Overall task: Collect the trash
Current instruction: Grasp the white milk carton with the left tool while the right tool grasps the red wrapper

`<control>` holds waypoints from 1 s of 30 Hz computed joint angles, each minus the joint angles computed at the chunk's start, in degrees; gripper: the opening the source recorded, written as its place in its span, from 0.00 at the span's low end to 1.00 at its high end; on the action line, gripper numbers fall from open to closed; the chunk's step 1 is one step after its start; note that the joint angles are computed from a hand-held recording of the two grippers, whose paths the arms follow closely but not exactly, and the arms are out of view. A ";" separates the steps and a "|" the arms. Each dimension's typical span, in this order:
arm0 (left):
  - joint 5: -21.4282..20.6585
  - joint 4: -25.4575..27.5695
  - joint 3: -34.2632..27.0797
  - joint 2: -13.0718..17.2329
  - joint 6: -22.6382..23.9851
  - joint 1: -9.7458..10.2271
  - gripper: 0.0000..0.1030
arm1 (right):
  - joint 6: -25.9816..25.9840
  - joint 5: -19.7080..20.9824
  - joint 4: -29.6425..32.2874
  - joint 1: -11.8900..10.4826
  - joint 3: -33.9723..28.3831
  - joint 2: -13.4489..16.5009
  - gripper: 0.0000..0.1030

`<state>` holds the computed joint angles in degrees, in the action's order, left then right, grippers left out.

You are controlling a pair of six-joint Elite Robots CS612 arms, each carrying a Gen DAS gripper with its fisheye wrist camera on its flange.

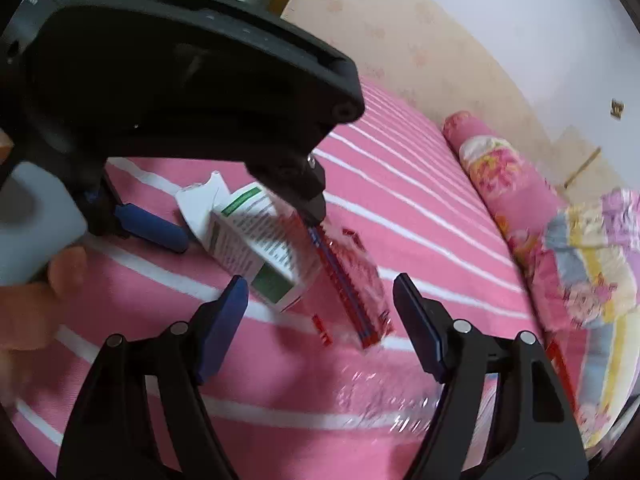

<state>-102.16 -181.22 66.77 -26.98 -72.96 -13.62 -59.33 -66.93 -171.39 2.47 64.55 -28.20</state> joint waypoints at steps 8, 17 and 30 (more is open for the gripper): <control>1.75 1.45 -0.12 -0.29 1.54 -0.20 0.87 | -3.14 -0.34 2.49 -0.13 -2.13 1.10 0.23; -0.03 -5.01 0.42 0.62 -2.63 0.22 0.32 | -0.78 3.23 0.50 -1.36 1.19 -0.66 0.15; -2.26 -8.45 1.75 0.31 -4.93 -0.06 0.11 | 7.25 7.92 2.04 -3.33 3.45 -3.20 0.07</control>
